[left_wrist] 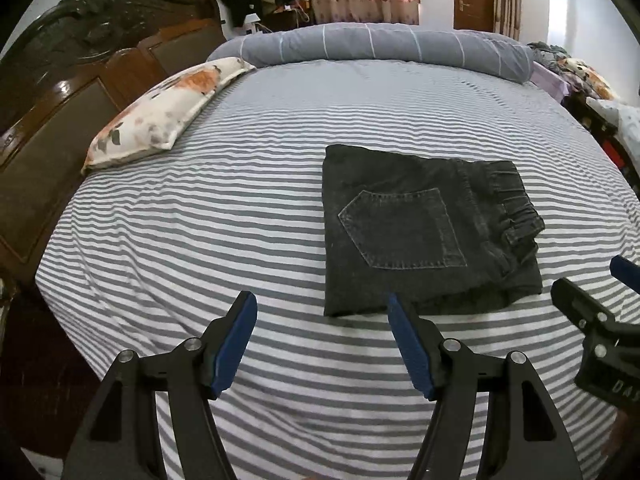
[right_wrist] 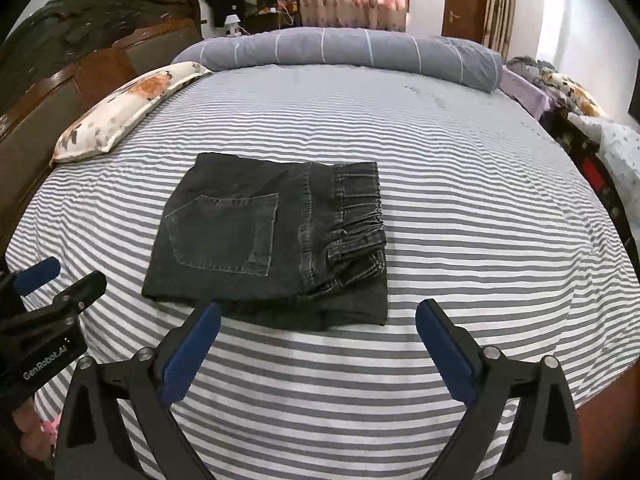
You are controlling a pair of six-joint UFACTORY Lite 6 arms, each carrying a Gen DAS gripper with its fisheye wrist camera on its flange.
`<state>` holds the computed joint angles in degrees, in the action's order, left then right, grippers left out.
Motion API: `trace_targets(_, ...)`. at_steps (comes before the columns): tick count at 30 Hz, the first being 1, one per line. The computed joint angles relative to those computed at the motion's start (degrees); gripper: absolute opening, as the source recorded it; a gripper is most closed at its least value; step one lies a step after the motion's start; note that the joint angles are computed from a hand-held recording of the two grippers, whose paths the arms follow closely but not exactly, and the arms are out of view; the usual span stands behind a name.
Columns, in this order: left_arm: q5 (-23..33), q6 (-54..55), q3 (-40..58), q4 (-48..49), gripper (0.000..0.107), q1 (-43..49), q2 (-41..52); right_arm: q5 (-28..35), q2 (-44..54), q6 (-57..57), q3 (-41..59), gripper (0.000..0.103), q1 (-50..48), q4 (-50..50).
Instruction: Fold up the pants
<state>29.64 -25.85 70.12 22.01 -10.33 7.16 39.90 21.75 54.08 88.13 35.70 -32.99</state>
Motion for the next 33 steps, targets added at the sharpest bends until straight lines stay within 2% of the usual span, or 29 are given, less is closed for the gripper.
trace_targets(13, 0.31, -3.66, -5.72, 2.03, 0.069, -2.6, -6.13, 0.34, -4.91, 5.7, -5.94, 0.099, 2.49, -3.16)
trace_targets(33, 1.16, -7.12, -8.05, 5.49, 0.069, -4.52, -9.16, -1.72, -7.55, 4.8, -10.39, 0.1, 2.62, -2.09)
